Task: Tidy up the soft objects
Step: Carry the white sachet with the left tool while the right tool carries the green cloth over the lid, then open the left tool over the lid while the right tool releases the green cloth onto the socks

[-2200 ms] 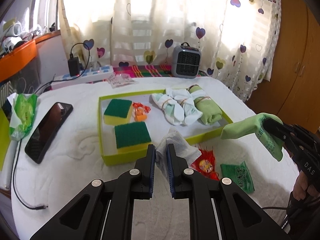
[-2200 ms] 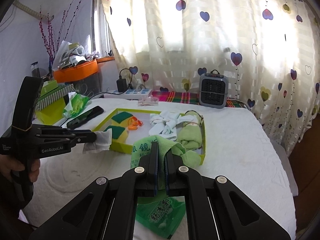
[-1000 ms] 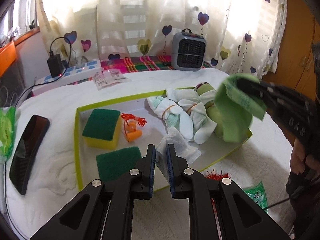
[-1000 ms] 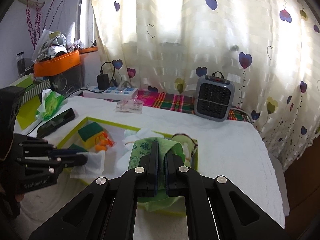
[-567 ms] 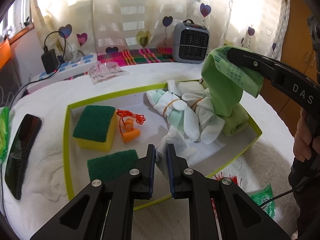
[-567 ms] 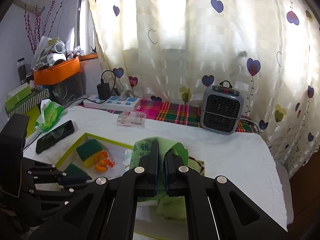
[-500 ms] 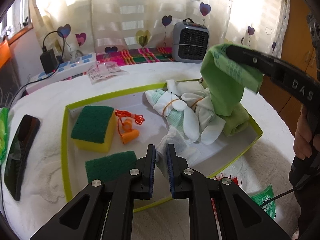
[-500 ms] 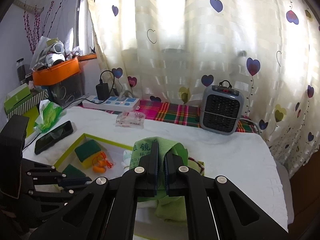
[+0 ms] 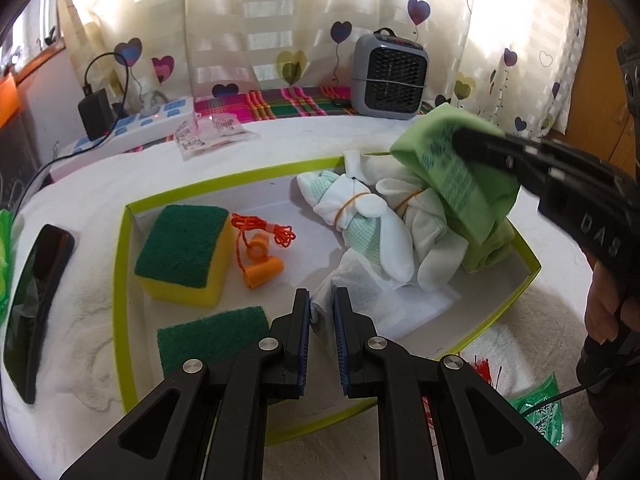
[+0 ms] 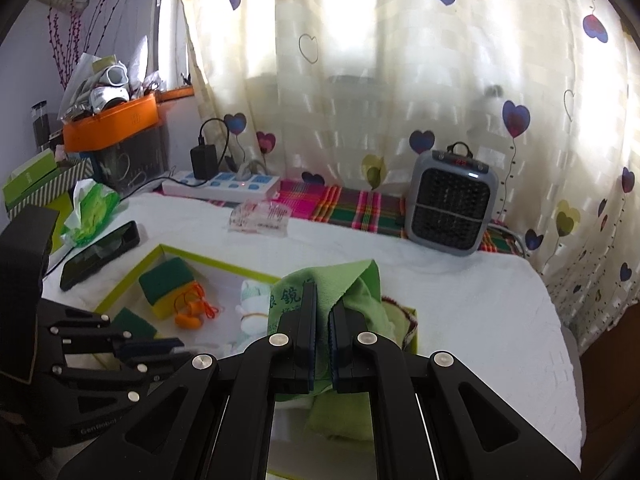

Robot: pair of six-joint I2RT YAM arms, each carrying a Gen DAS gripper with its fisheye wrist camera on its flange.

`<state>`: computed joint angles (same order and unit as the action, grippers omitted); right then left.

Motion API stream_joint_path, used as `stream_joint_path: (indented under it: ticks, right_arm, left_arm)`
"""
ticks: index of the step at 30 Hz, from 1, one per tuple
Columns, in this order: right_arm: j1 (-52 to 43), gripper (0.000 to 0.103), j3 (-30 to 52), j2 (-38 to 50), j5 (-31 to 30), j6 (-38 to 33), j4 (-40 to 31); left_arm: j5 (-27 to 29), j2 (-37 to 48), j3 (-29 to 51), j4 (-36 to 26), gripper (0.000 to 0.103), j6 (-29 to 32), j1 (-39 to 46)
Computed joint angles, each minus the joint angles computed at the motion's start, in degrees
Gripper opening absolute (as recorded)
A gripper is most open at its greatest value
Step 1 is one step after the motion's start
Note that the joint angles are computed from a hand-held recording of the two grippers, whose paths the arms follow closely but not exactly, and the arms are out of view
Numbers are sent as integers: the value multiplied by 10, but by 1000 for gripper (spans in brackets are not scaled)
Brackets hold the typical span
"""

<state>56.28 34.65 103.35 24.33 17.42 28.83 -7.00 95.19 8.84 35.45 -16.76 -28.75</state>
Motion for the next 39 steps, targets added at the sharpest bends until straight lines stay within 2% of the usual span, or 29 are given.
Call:
stream_joint_path:
  ticks: [25,29,39]
  right_arm:
    - [-6,5,-2,20,-39,38,-53]
    - [-3,5,-3,18,-37,43,-58]
    - [0,7,-12,10,-30,57,-58]
  left_arm:
    - [5,4,0,-1,15,-9,0]
    - [6,3,-3,3,23,-10,1]
    - [-7,-8,-10,-4,32,-15,-7]
